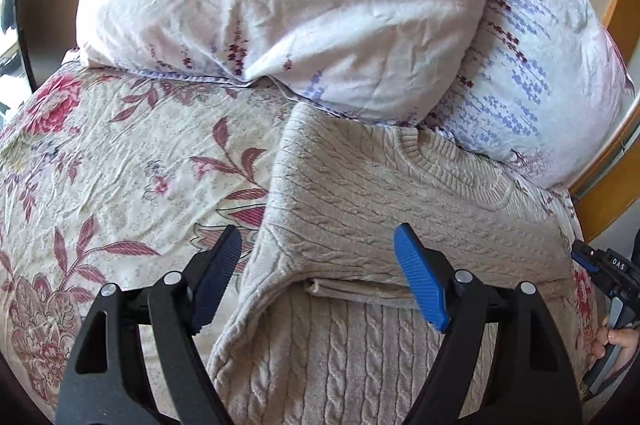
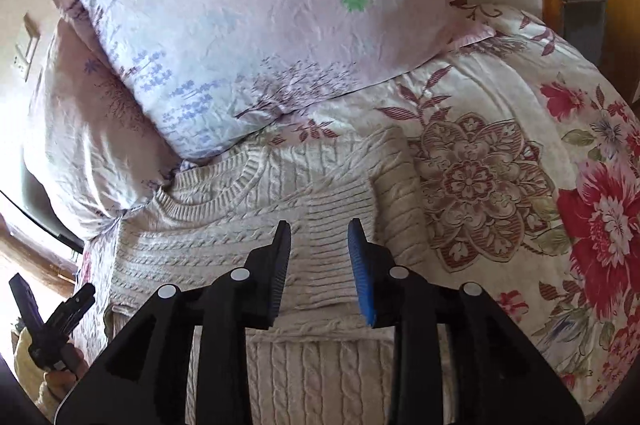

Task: Fold small clothes

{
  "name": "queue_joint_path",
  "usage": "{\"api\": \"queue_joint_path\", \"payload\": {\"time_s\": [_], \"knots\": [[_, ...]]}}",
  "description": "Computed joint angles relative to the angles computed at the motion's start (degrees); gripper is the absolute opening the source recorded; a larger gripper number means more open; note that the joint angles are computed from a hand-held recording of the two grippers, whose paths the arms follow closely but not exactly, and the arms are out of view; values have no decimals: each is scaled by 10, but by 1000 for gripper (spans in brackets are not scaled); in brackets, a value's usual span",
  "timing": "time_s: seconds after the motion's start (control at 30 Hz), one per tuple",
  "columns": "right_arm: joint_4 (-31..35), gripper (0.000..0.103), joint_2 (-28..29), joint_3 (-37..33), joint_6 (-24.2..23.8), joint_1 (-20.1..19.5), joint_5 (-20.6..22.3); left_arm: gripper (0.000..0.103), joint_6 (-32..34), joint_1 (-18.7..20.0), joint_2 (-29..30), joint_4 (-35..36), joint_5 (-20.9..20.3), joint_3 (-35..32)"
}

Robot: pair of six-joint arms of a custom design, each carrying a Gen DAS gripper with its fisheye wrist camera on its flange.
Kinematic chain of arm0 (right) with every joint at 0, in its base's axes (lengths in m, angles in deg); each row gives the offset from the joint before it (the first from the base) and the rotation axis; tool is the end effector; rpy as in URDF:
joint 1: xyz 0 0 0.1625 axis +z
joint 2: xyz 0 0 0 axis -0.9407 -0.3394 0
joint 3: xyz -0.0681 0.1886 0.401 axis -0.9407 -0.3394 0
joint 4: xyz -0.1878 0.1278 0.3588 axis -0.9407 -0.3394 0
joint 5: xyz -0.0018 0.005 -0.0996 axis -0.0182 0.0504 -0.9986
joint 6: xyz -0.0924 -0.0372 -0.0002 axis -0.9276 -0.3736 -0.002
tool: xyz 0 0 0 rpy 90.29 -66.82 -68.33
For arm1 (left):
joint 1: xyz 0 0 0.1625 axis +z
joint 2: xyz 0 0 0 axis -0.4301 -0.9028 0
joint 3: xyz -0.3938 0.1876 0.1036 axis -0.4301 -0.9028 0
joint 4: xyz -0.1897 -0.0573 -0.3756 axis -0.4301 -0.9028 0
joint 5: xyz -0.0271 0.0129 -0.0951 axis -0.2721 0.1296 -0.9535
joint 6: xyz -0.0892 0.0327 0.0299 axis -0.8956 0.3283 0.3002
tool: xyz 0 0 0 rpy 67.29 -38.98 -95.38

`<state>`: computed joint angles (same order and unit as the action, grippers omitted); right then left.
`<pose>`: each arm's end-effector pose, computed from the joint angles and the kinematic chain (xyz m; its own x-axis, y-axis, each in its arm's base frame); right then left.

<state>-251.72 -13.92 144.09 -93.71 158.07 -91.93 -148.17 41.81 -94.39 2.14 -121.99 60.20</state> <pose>0.1119 -0.3966 0.2028 -0.9227 -0.2623 0.2824 -0.3746 0.7831 -0.4964 -0.1634 -0.2696 0.2508 -0.7910 -0.3978 -0.4649 0.1222 0.6418 -0.7570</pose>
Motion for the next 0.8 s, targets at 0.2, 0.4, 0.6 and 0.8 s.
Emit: {"api": "queue_joint_path", "payload": {"time_s": [0.2, 0.4, 0.6, 0.8], "knots": [[-2, 32, 46, -6, 20, 8, -58, 78, 125, 63, 77, -131, -12, 4], [-52, 32, 66, 2, 2, 14, -71, 82, 151, 92, 103, -145, -16, 1], [14, 33, 20, 2, 35, -12, -23, 84, 139, 83, 92, -123, -27, -5], [15, 69, -104, 71, -15, -57, 30, 84, 3, -47, -19, 60, -73, 3]]}}
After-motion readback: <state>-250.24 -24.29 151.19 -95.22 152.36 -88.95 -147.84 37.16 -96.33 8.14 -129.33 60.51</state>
